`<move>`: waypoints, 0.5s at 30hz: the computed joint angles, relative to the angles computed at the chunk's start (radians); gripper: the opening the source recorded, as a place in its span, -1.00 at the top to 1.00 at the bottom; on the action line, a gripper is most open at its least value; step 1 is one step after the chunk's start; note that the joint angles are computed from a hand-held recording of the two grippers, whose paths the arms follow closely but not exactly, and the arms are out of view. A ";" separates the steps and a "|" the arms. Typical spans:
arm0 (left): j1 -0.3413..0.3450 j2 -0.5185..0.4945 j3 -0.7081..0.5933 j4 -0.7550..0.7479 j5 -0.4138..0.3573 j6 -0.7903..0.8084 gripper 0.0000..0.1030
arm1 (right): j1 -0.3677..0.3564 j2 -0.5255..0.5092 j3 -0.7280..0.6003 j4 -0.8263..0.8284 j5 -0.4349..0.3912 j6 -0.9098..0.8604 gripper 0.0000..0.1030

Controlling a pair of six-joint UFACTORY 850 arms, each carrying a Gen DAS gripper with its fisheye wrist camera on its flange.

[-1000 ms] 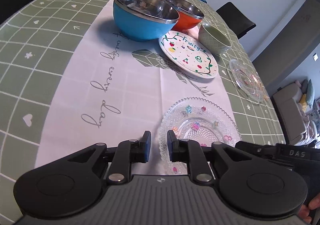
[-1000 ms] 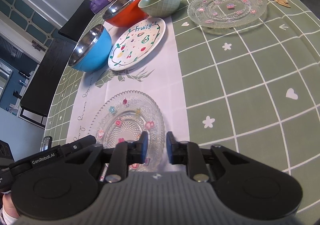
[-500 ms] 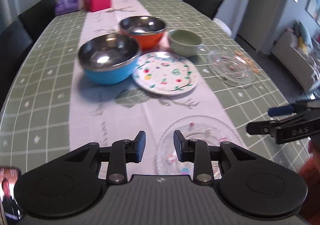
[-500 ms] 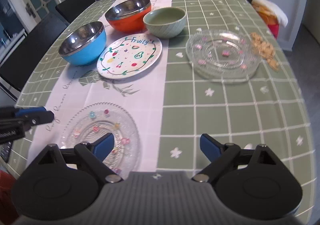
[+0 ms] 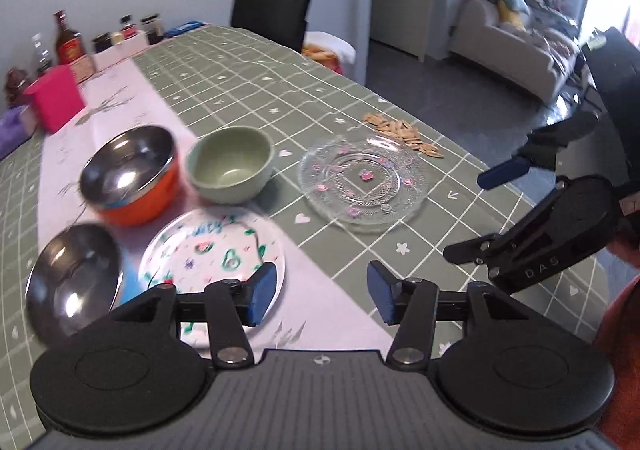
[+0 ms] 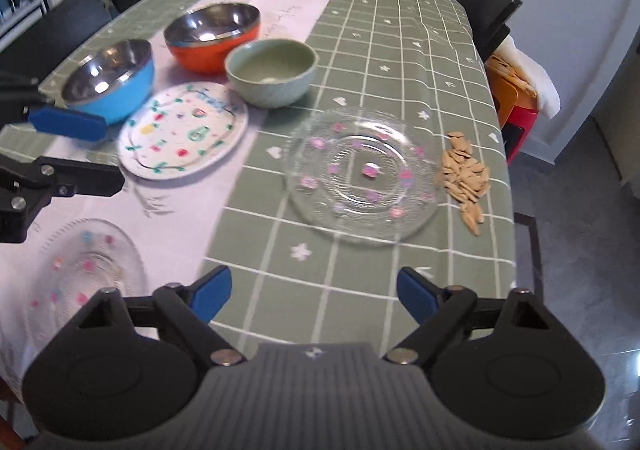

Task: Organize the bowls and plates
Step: 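Move both tools to the glass plate beside the seed pile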

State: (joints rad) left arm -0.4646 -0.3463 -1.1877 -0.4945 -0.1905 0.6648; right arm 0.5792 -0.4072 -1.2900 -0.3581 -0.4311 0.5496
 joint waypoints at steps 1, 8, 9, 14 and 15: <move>-0.004 -0.025 -0.027 0.035 -0.008 -0.003 -0.25 | -0.011 -0.008 -0.008 0.019 -0.006 -0.027 -0.58; -0.002 -0.186 -0.230 0.176 -0.163 -0.078 -0.26 | -0.070 -0.069 -0.065 0.092 -0.017 -0.158 -0.58; 0.003 -0.206 -0.257 0.163 -0.185 -0.076 -0.26 | -0.080 -0.077 -0.073 0.121 -0.013 -0.190 -0.58; 0.007 -0.290 -0.374 0.254 -0.256 -0.161 -0.18 | -0.115 -0.129 -0.132 0.182 -0.026 -0.259 -0.44; 0.007 -0.304 -0.392 0.261 -0.265 -0.162 -0.15 | -0.120 -0.138 -0.143 0.195 -0.029 -0.273 -0.38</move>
